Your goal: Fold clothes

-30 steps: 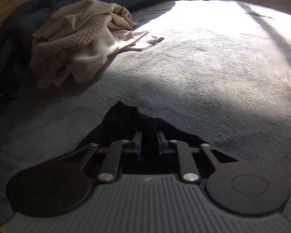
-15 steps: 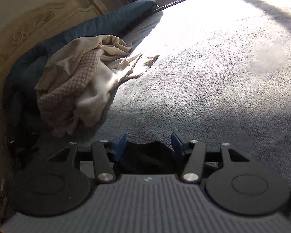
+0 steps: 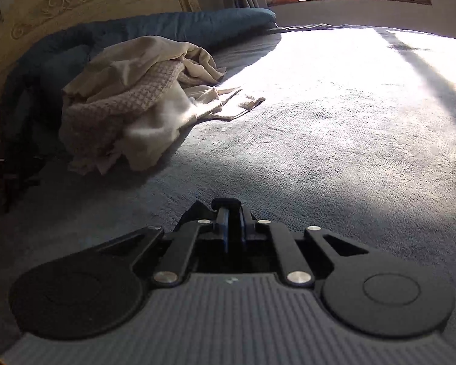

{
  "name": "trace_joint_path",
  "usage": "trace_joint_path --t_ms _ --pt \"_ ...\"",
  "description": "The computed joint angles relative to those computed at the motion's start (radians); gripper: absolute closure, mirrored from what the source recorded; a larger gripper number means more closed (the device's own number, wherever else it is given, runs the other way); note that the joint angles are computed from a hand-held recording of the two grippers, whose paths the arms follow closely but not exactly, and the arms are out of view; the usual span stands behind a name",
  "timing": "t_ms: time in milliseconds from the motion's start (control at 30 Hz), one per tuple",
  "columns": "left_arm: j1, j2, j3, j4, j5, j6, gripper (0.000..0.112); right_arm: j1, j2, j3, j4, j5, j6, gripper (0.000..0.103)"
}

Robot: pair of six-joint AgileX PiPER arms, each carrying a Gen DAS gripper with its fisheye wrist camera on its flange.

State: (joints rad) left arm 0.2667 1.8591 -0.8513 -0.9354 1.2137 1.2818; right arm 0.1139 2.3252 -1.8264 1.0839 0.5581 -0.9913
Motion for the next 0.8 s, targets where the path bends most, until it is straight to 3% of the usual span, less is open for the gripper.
trace_joint_path --t_ms 100,267,367,500,567,667,733,800 --pt "-0.004 -0.002 0.007 -0.006 -0.006 0.008 0.066 -0.001 0.038 -0.016 0.02 -0.047 0.036 0.098" --pt "-0.011 -0.009 0.026 -0.02 -0.022 0.02 0.066 0.031 0.14 -0.129 -0.236 -0.105 0.326 0.092" --pt "-0.026 -0.014 0.022 -0.03 -0.025 0.008 0.066 0.025 0.098 -0.065 -0.2 -0.195 0.388 0.076" --pt "-0.025 -0.01 0.016 -0.028 -0.018 0.001 0.066 0.004 -0.041 0.09 -0.321 -0.291 0.579 0.076" --pt "-0.033 -0.01 0.015 -0.03 -0.022 -0.007 0.066 -0.016 -0.148 0.197 -0.3 -0.28 0.513 0.076" --pt "-0.048 -0.012 0.013 -0.034 -0.03 -0.009 0.066 -0.037 -0.251 0.272 -0.326 -0.151 0.385 0.076" --pt "-0.054 -0.024 0.019 -0.033 -0.039 -0.013 0.066 -0.032 -0.264 0.269 -0.403 -0.067 0.353 0.078" --pt "-0.067 -0.045 0.035 -0.036 -0.061 -0.015 0.066 -0.007 -0.241 0.252 -0.474 -0.042 0.325 0.078"
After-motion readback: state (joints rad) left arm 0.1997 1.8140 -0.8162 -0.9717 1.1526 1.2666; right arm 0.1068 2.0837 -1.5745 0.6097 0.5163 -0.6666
